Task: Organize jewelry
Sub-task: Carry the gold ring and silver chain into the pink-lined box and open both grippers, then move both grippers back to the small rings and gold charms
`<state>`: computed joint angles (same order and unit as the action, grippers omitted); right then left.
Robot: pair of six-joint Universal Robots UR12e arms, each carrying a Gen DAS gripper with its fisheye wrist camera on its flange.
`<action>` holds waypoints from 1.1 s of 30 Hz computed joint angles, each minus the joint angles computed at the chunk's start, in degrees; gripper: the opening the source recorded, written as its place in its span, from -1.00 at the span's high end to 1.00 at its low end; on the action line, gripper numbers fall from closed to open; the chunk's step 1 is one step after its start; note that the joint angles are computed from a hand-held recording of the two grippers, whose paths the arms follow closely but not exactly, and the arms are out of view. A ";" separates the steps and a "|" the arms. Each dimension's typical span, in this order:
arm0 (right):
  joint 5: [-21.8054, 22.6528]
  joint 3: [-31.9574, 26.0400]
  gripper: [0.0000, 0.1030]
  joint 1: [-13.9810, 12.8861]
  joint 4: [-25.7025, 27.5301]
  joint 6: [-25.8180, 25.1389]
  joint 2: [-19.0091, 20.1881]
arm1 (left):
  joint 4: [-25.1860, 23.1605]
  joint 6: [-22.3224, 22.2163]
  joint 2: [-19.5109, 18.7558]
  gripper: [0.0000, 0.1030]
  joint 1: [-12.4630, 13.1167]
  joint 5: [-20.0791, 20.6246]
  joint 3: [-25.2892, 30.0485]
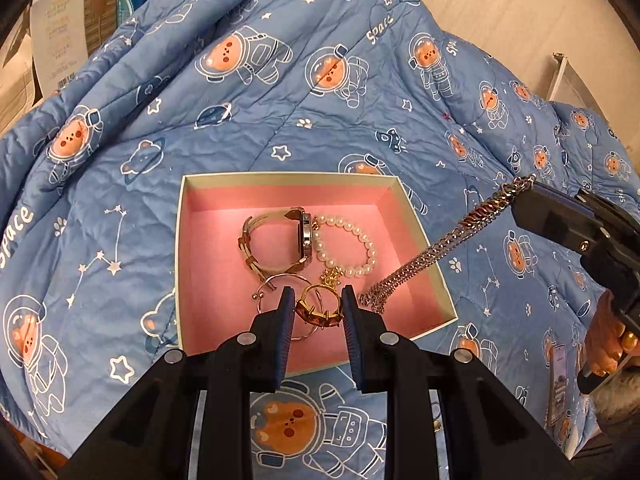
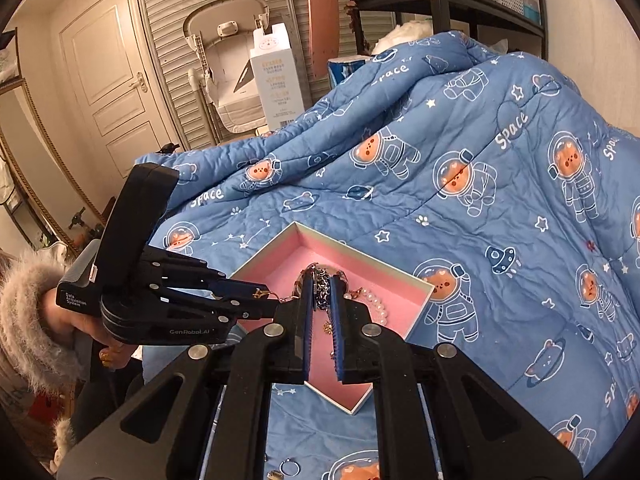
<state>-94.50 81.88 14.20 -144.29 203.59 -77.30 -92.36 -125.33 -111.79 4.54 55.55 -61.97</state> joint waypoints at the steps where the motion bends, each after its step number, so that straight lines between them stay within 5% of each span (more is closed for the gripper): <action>1: 0.36 0.04 0.83 -0.06 0.38 -0.05 0.12 | -0.07 -0.23 -0.16 0.55 -0.23 0.74 0.07; 19: 6.10 0.35 0.83 -1.05 5.61 -3.00 2.14 | 0.87 -1.04 -1.59 0.55 -2.85 8.78 0.22; 33: 9.93 -3.38 0.83 -2.29 14.78 -9.12 5.20 | 2.24 -0.75 -1.80 0.55 -3.45 10.86 -0.50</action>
<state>-84.57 78.50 11.91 -129.51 194.47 -72.10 -90.12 -126.08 -113.59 1.09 66.41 -62.48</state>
